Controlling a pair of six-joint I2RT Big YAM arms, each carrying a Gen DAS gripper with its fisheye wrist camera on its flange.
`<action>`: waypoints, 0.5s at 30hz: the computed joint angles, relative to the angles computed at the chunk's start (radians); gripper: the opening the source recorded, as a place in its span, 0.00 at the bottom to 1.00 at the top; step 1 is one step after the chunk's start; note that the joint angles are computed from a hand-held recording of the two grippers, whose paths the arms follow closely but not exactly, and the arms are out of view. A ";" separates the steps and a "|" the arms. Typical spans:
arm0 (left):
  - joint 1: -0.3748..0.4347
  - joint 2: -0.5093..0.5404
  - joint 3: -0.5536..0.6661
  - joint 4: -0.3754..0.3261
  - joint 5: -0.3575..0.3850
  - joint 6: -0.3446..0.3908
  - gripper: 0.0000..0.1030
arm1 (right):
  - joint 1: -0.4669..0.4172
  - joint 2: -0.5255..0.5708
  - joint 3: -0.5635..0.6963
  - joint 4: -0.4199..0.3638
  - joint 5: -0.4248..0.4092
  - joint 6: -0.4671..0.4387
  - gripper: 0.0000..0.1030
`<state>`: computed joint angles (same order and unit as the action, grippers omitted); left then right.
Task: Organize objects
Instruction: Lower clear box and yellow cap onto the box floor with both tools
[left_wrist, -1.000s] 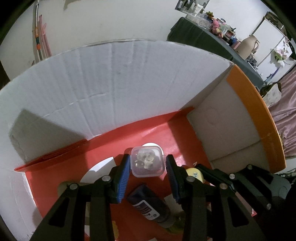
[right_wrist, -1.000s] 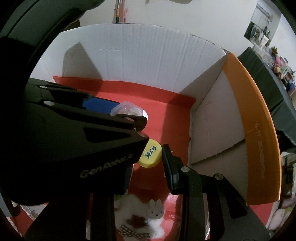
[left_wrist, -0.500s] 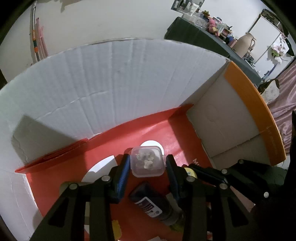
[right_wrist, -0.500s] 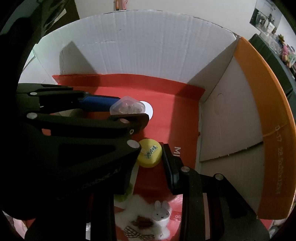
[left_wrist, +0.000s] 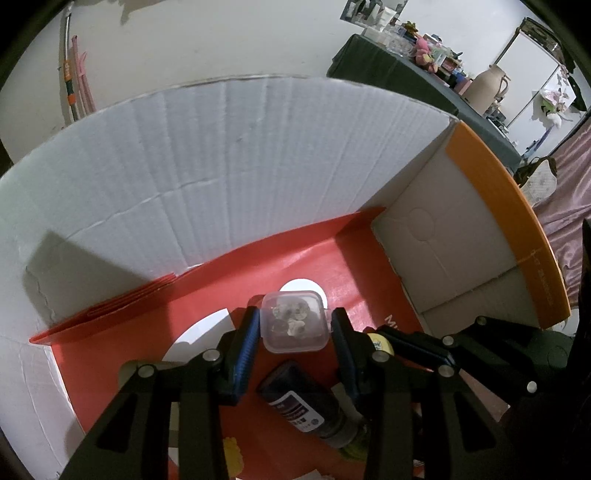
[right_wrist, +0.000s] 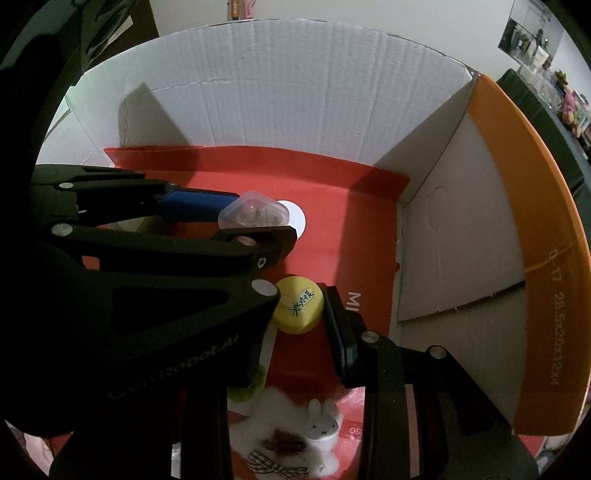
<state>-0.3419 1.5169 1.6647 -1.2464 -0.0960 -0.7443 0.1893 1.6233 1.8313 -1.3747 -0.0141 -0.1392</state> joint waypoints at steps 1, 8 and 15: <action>0.000 0.001 0.000 0.000 0.001 0.001 0.40 | 0.000 0.000 0.001 -0.001 0.000 0.001 0.29; 0.000 0.002 0.000 0.007 0.003 0.002 0.43 | 0.004 -0.008 -0.008 0.001 0.000 0.006 0.29; 0.001 0.002 -0.002 0.010 0.002 0.003 0.43 | 0.004 -0.006 -0.006 0.001 0.000 0.007 0.29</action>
